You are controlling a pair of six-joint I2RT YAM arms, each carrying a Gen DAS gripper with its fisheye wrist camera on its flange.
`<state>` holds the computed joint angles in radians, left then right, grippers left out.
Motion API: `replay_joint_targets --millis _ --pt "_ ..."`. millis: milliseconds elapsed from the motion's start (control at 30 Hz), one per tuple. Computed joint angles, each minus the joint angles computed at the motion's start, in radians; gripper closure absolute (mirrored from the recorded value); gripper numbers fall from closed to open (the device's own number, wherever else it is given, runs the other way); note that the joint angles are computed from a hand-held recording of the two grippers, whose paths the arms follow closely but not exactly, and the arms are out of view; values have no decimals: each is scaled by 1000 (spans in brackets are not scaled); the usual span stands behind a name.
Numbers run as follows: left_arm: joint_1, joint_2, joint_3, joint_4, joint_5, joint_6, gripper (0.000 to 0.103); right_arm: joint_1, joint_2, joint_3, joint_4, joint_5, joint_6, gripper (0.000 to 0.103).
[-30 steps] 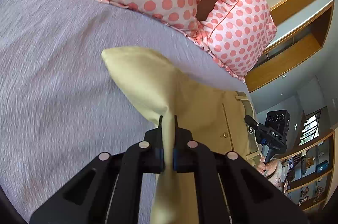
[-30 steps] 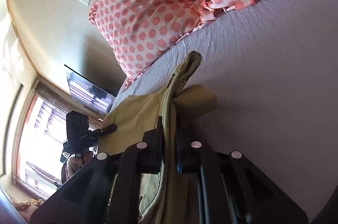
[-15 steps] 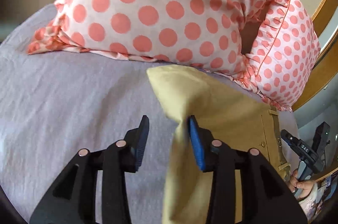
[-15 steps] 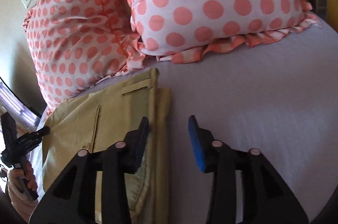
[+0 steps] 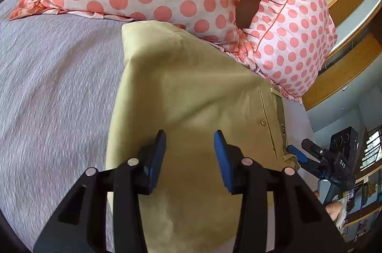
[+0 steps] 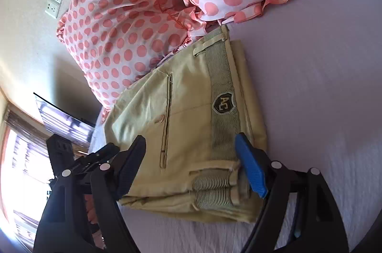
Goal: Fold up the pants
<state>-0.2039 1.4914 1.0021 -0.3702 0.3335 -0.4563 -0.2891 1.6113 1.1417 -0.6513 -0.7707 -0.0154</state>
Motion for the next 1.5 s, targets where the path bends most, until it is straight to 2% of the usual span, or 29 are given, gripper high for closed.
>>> replay_joint_targets --millis 33,67,133,200,267,367,433,533,667,767,867,967,1500 --pt "-17 -55 -34 -7 -37 7 45 13 -76 -49 18 73 1 10" --pt "-43 -119 -69 -20 -92 20 41 20 -160 -114 45 132 -8 1" --pt "-120 -257 -150 -52 -223 35 21 39 -339 -264 113 201 -36 1" --pt "-240 -370 -226 -90 -371 -7 11 67 -510 -406 150 242 -74 1" --pt "-355 -461 -298 -121 -494 -67 10 139 -649 -519 179 337 -70 1" --pt "-508 -550 -381 -166 -646 -196 10 311 -822 -648 205 549 -37 1" --pt "-585 -593 -423 -177 -720 -260 10 417 -859 -692 230 666 -4 1" --pt "-689 -587 -436 -213 -843 -322 10 511 -867 -719 259 747 44 1" --pt "-746 -559 -441 -211 -898 -350 7 611 -869 -750 292 875 83 1" --pt "-786 -524 -438 -216 -939 -368 2 576 -887 -762 288 827 103 1" --pt "-851 -418 -400 -261 -1031 -417 2 598 -892 -767 288 856 118 1" --pt "-882 -411 -410 -261 -1075 -473 2 609 -913 -787 305 870 123 1" --pt "-897 -406 -420 -249 -1106 -490 2 618 -949 -821 338 887 131 1"
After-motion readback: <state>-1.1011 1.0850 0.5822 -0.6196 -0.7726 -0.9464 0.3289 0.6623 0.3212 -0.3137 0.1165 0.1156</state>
